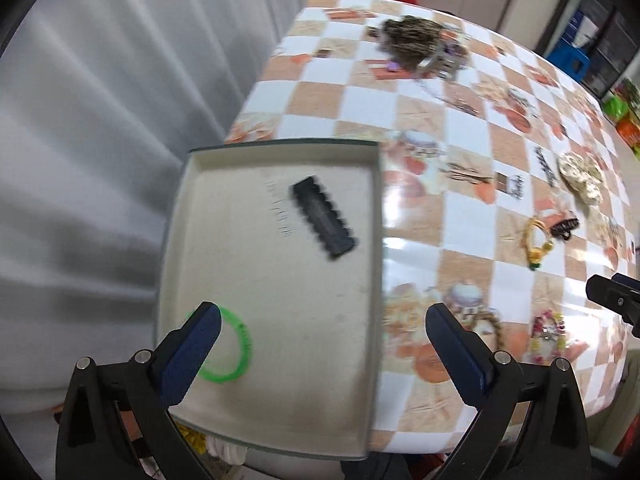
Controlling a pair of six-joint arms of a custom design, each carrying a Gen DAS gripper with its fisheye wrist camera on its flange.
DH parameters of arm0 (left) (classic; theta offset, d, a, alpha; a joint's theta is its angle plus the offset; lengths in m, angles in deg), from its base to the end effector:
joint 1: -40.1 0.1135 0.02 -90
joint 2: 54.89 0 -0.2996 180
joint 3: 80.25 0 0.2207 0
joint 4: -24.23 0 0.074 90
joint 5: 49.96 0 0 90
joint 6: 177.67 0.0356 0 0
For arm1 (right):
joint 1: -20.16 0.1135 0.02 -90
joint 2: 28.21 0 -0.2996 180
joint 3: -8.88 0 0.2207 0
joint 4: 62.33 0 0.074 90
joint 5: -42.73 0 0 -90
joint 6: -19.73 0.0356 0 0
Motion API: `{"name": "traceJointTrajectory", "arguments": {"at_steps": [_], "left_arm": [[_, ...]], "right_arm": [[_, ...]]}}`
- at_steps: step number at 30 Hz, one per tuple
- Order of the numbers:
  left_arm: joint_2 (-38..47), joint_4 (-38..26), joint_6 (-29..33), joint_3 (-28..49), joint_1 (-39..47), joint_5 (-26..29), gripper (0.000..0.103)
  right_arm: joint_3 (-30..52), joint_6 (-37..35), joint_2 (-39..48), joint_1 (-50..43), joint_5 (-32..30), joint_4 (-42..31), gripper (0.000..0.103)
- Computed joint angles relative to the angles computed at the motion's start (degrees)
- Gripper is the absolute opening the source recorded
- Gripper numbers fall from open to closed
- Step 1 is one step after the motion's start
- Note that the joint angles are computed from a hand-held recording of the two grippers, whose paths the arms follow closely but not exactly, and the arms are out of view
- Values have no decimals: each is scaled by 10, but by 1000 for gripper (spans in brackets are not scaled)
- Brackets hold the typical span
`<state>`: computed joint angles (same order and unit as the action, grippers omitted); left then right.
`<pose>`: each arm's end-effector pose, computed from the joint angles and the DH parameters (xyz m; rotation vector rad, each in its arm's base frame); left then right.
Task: Organize jewelry
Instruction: 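Open the left tool to drop the green bangle in the tray, then grasp the silver hair pin with the left tool while the right tool grasps the cream scrunchie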
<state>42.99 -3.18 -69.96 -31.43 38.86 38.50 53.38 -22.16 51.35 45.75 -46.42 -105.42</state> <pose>0.2313 -0.0040 0.1370 0.4745 2.8715 0.0882 0.1525 0.0725 0.1741 0.5807 2.9052 0.1668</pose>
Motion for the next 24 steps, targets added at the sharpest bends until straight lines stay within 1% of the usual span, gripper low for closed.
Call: {"name": "traceJointTrajectory", "arguments": {"at_steps": [2, 5, 6, 7, 11, 14, 17, 20, 24], "left_arm": [[5, -14, -15, 9, -37, 4, 103], [-18, -51, -31, 19, -81, 3, 103], [-8, -46, -43, 24, -103, 4, 103], [-27, -74, -37, 29, -101, 8, 103], [-45, -95, -58, 32, -145, 3, 103], [-41, -102, -76, 41, -173, 0, 103], [-14, -91, -96, 55, -198, -4, 103], [19, -82, -113, 77, -214, -3, 103], [54, -76, -131, 107, -231, -1, 103]], "right_arm": [[-8, -7, -23, -20, 6, -19, 85], [-22, -27, -58, -61, 7, -39, 85], [-28, -38, -71, -81, 4, -45, 85], [-33, -50, -82, -100, 1, -50, 85], [-47, -91, -114, -160, -3, -60, 86], [-58, -134, -133, -208, -9, -54, 86], [-58, -188, -117, -259, -21, -55, 86], [-53, -245, -91, -311, -19, -55, 86], [-40, -323, -50, -409, -46, -40, 86]]}}
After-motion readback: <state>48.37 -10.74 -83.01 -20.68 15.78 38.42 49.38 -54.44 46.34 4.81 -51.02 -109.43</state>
